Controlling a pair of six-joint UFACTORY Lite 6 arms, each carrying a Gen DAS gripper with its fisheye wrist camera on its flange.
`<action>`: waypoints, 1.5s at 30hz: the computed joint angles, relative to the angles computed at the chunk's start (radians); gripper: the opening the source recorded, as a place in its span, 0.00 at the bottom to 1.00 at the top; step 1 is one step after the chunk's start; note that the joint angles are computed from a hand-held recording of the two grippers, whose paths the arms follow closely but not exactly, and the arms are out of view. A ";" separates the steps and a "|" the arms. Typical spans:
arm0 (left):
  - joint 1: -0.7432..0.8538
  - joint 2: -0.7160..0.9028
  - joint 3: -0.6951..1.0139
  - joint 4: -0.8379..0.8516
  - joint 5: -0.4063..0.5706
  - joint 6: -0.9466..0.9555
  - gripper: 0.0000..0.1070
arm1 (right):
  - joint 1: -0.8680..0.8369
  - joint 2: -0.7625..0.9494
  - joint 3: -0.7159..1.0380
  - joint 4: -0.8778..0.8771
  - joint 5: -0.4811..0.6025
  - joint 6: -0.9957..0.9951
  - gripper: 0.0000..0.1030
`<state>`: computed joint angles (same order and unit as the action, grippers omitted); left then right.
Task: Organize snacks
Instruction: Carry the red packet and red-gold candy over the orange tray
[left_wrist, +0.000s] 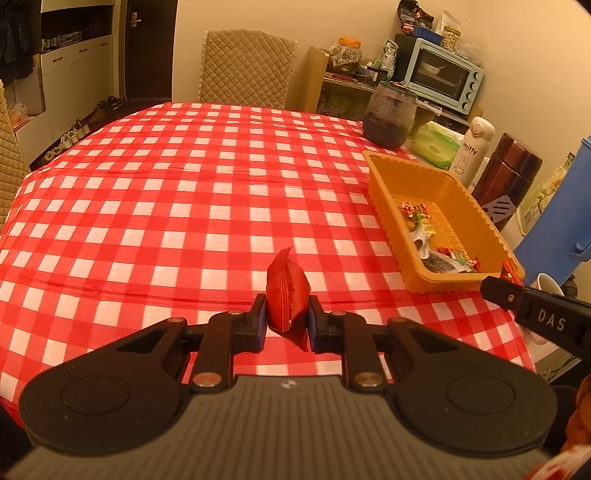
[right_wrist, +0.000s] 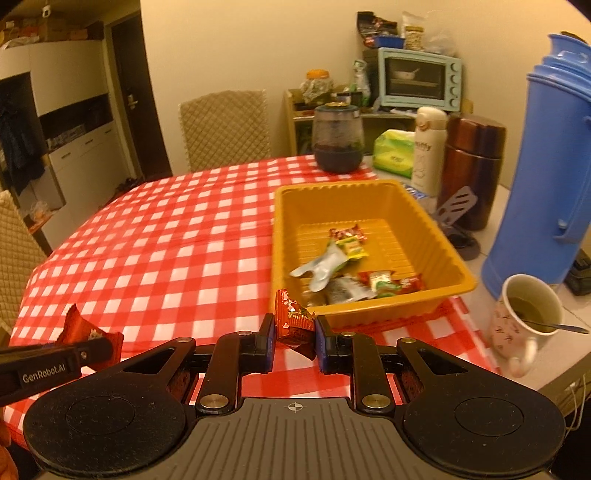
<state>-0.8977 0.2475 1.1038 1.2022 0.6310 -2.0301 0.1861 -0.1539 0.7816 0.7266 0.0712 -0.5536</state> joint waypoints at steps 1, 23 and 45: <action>-0.005 0.006 0.012 -0.004 0.005 0.004 0.18 | -0.012 -0.008 -0.002 0.011 0.008 -0.015 0.21; -0.068 0.250 0.392 -0.105 -0.038 0.187 0.18 | -0.276 -0.036 0.034 0.253 0.162 -0.366 0.21; 0.004 0.581 0.927 -0.354 -0.057 0.548 0.18 | -0.348 0.249 0.305 0.394 0.216 -0.588 0.21</action>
<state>-0.8941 0.8289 2.0304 0.8486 0.5739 -1.4817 -0.1617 0.0950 1.0865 1.1204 0.2874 -1.1416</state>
